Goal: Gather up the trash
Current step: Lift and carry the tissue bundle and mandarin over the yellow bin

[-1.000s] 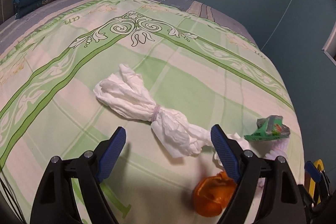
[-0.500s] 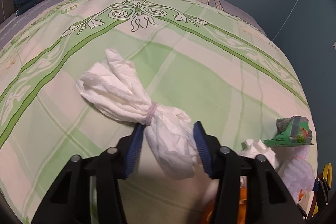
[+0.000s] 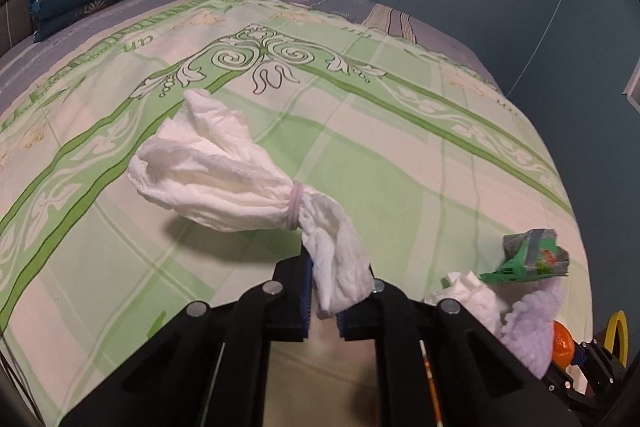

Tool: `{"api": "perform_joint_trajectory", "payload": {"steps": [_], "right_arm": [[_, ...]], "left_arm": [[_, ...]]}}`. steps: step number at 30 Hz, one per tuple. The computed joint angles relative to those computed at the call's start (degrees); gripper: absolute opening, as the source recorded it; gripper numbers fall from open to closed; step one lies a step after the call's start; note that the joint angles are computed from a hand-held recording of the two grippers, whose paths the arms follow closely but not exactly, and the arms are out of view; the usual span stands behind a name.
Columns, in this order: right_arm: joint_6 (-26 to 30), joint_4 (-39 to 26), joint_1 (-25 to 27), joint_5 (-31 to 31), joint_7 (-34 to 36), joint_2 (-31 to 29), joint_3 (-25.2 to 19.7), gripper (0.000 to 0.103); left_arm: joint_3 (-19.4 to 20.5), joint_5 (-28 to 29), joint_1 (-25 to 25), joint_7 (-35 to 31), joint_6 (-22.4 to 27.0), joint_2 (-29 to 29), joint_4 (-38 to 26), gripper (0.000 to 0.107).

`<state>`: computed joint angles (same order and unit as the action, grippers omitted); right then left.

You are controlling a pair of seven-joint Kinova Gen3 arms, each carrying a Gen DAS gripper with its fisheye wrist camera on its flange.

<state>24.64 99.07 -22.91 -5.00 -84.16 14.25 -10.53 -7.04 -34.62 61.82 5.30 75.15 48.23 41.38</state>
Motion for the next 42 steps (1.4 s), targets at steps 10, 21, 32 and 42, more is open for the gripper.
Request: {"api": "perform_joint_trajectory", "payload": {"steps": [10,21,32,42], "right_arm": [[-2.4,3.8,4.0,-6.5,5.5,-5.3,-1.6,0.039],[-0.7,6.9,6.7,-18.1,14.0,-12.0,0.0,0.039],[6.2,9.0,5.2,-14.2,11.4,-15.8,3.1,0.039],[8.7,12.1,6.0,-14.9,13.4,-16.9,4.8,0.043]], "left_arm": [[-1.1,-4.5,4.1,1.4,1.0,-1.4,-0.2,0.008],[-1.1,-6.7,6.2,1.2,0.8,-1.8,-0.9,0.008],[-1.4,-7.8,8.5,2.2,-0.3,-2.1,-1.1,0.008],[-1.9,-9.2,11.4,2.2,1.1,-0.9,-3.9,0.008]]}}
